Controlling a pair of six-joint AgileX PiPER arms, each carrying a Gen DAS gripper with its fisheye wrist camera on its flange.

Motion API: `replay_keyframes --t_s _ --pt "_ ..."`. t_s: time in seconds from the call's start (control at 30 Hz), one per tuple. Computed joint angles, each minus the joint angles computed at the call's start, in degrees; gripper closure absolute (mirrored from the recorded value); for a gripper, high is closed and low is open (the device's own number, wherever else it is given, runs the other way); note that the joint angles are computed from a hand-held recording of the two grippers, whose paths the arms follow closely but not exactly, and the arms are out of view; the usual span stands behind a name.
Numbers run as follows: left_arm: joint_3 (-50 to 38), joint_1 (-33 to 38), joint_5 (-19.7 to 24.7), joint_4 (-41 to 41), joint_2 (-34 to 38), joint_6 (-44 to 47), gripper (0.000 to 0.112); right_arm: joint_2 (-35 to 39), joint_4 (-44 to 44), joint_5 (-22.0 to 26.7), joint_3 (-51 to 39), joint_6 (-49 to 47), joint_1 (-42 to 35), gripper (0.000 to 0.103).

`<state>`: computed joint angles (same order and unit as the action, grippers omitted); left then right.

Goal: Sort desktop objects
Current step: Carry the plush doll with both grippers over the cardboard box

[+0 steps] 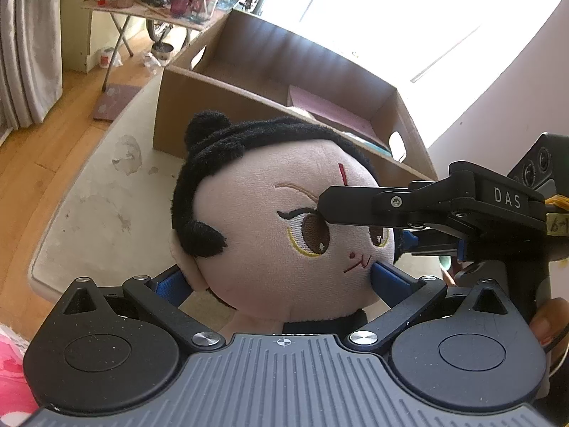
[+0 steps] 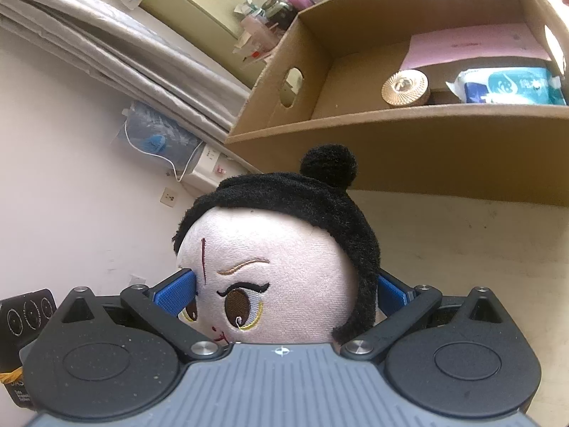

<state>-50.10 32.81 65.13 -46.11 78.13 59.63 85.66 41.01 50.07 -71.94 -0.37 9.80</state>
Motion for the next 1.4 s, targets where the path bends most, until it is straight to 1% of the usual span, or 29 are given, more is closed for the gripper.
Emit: replay_keyframes --t_s 0.4,0.73,0.87,1.0,1.23,1.4 --pt "-2.71 1.23 1.10 -1.11 -1.26 -0.13 0.009 -0.01 -0.34 0.09 -3.67 -0.21 0.51 0.000" --pt "-7.37 0.22 0.81 -2.99 -0.67 -1.22 0.009 1.84 -1.97 1.26 -11.10 1.12 0.85 0.000" --pt "-10.07 -0.74 0.18 -4.18 0.23 -2.06 0.009 3.67 -3.26 2.18 -16.17 2.11 0.83 0.000" --pt "-12.67 -2.55 -1.54 -5.27 1.52 -3.13 0.009 6.60 -4.20 3.70 -22.37 3.35 0.43 0.000" --pt "-19.36 -6.17 -4.28 -5.85 5.96 -6.41 0.009 13.96 -5.23 7.48 -35.24 5.85 -1.04 0.000" --pt "-25.56 -9.46 -6.43 -5.77 10.59 -8.97 0.009 21.42 -6.42 11.42 -48.03 8.83 -2.65 0.000"
